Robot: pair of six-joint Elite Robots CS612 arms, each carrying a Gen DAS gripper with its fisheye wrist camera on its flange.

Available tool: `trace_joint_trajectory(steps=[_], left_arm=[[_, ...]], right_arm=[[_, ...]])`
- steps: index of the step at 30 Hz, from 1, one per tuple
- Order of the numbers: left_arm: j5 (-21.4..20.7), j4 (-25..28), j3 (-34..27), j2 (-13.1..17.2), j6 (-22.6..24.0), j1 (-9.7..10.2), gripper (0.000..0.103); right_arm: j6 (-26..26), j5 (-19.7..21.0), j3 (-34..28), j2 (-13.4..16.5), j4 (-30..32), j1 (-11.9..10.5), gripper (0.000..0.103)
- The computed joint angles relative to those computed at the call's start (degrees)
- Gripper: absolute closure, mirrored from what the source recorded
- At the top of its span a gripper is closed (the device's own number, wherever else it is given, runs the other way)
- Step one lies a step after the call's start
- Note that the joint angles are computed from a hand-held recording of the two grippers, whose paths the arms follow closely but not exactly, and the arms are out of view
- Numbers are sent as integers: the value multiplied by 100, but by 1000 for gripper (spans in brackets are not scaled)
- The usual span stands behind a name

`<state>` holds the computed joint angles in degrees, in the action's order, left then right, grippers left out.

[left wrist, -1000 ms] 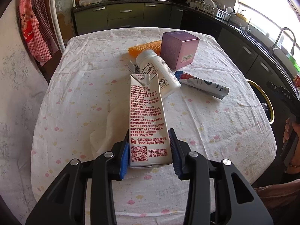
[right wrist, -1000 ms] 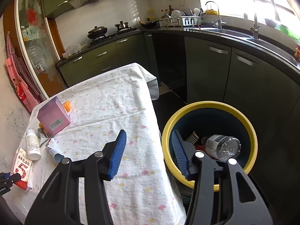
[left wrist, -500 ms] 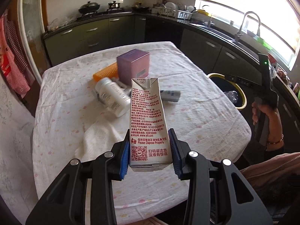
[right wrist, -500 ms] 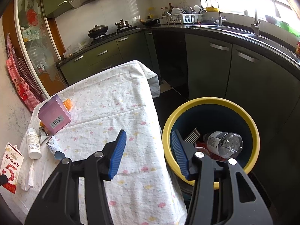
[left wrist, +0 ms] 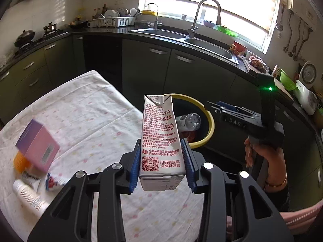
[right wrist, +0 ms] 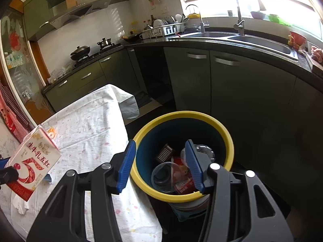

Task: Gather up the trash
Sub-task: 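Carry the milk carton with the left gripper into the bin and release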

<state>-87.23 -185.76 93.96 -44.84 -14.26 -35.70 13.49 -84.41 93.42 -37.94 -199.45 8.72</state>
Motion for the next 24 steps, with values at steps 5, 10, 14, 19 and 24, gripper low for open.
trace_joint_trajectory(steps=[5, 10, 14, 19, 24], left_arm=[[-107, 691, -1068, 563, 219, -60, 65], [26, 1448, -2088, 1131, 327, -115, 65], [22, 2049, -2781, 1502, 213, -113, 65], [143, 2489, -3457, 1924, 165, -103, 65], [167, 2569, -3753, 2100, 139, -100, 65]], right_arm=[[140, -13, 47, 30, -13, -123, 54], [252, -7, 47, 71, 50, -226, 54], [325, -40, 73, 86, 62, -291, 54], [389, -83, 61, 111, 131, -330, 54], [403, -83, 28, 132, 182, -333, 54]])
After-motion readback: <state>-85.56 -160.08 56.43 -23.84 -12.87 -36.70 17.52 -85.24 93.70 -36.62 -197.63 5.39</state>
